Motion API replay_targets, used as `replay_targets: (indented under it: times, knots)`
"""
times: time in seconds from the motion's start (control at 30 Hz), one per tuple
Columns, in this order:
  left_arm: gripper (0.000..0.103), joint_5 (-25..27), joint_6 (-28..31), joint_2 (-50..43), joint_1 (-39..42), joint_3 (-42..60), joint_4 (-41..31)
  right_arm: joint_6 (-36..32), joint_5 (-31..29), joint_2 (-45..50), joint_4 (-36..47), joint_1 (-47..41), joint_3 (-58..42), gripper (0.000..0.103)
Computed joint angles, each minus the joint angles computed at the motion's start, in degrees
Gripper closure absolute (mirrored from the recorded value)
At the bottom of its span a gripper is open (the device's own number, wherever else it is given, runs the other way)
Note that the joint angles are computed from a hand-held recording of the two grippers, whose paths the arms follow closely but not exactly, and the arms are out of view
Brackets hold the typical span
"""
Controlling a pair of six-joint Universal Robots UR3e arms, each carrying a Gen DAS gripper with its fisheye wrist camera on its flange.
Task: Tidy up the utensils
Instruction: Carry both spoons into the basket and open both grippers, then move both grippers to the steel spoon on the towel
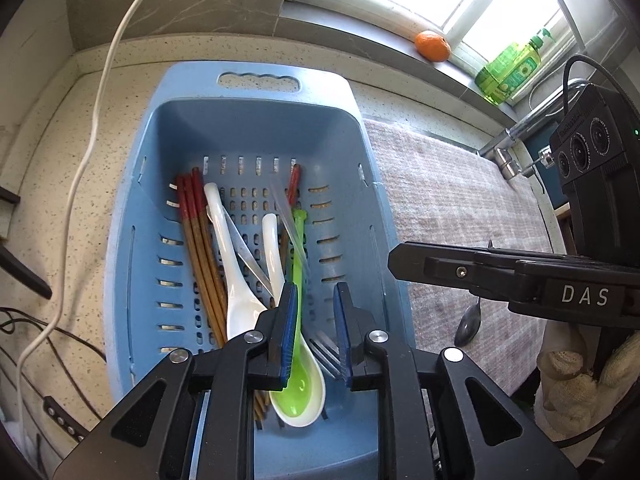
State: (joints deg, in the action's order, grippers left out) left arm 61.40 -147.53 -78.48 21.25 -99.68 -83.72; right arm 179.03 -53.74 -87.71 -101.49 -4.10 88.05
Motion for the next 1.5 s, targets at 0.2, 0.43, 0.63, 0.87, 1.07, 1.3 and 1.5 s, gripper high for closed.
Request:
replay_targets:
  times: [0.2,0.43,0.63,0.87,1.07,1.3,1.5]
  knots:
    - [0.086,0.13,-0.88,0.89,-0.26,-0.03,0.43,-2.58,0.52,-1.69,2.03,-2.15,0.58,0.094]
    - [0.081,1.49,-3.43,2.85,-2.63,-0.91,2.50,-6.65,1.13,-4.52,5.28,-5.37,1.43,0.089]
    - [0.078,2.84,-7.12,5.22,-5.46,-2.03,4.99,-12.71,1.04,-8.20,9.66,-10.11,2.10,0.077]
    - [0.074,4.78,-14.37,7.59,-11.76,-2.77,8.61,-23.15,2.85,-14.13,15.88,-21.23,4.77,0.067]
    - [0.073,8.02,-21.91,7.51,-20.17,-3.72,13.51,-34.83,3.83,-17.27,23.94,-31.37,4.39,0.066]
    - [0.066,10.38,-28.70,5.87,-29.21,-6.37,18.49,-45.47,1.42,-15.41,34.08,-38.24,1.77,0.062]
    - [0.064,12.09,-31.77,3.21,-35.51,-8.39,21.86,-47.56,-2.33,-14.06,36.76,-41.01,4.29,0.062]
